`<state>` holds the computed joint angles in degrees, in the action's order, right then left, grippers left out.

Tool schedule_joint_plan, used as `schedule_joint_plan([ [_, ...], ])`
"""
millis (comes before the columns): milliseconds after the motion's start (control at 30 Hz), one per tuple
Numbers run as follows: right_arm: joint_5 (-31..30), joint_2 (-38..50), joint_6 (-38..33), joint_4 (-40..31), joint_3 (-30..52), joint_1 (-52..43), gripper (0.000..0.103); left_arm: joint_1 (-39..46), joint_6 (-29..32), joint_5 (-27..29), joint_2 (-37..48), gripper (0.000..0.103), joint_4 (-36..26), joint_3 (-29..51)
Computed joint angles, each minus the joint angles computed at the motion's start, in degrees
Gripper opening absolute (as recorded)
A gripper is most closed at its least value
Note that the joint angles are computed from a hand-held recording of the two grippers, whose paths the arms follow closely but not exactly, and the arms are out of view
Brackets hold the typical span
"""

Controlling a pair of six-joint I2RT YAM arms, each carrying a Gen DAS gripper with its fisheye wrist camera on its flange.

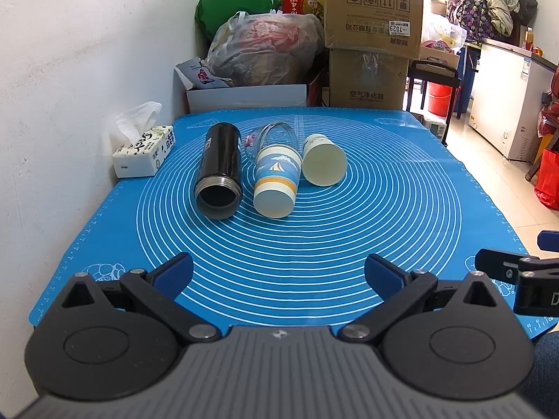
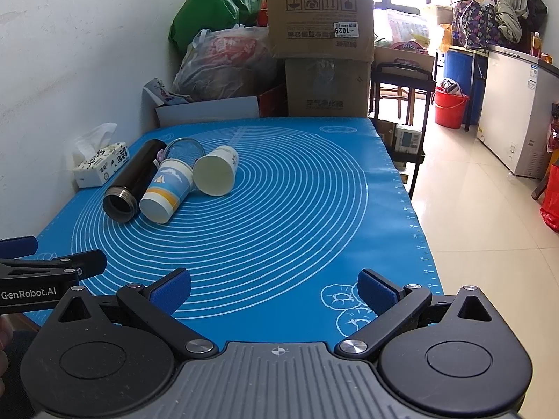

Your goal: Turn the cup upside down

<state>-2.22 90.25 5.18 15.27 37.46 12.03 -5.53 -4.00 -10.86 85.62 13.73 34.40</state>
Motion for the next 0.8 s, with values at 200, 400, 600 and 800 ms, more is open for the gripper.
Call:
schedule_joint_plan([
  [200,-0.02,0.05,0.02,0.02,0.03,0.02,0.102,-0.21,0.03,-0.13,-0.36,0.103,-0.21,-0.07],
  [400,0.35,-0.12,0.00,-0.41,0.22,0.33,0.102,-0.16,0.15,-0.03,-0.82,0.103,-0.66,0.08],
  [600,0.48,-0.34,0.01,-0.56,0.22,0.52,0.102,-0.09,0.41,0.00,-0.97,0.103,-0.64,0.03],
  [800,0.47,-0.40,0.00,-0.46,0.14,0.51,0.102,-0.08,0.65,-0.01,-1.14,0.103,-0.30,-0.30],
])
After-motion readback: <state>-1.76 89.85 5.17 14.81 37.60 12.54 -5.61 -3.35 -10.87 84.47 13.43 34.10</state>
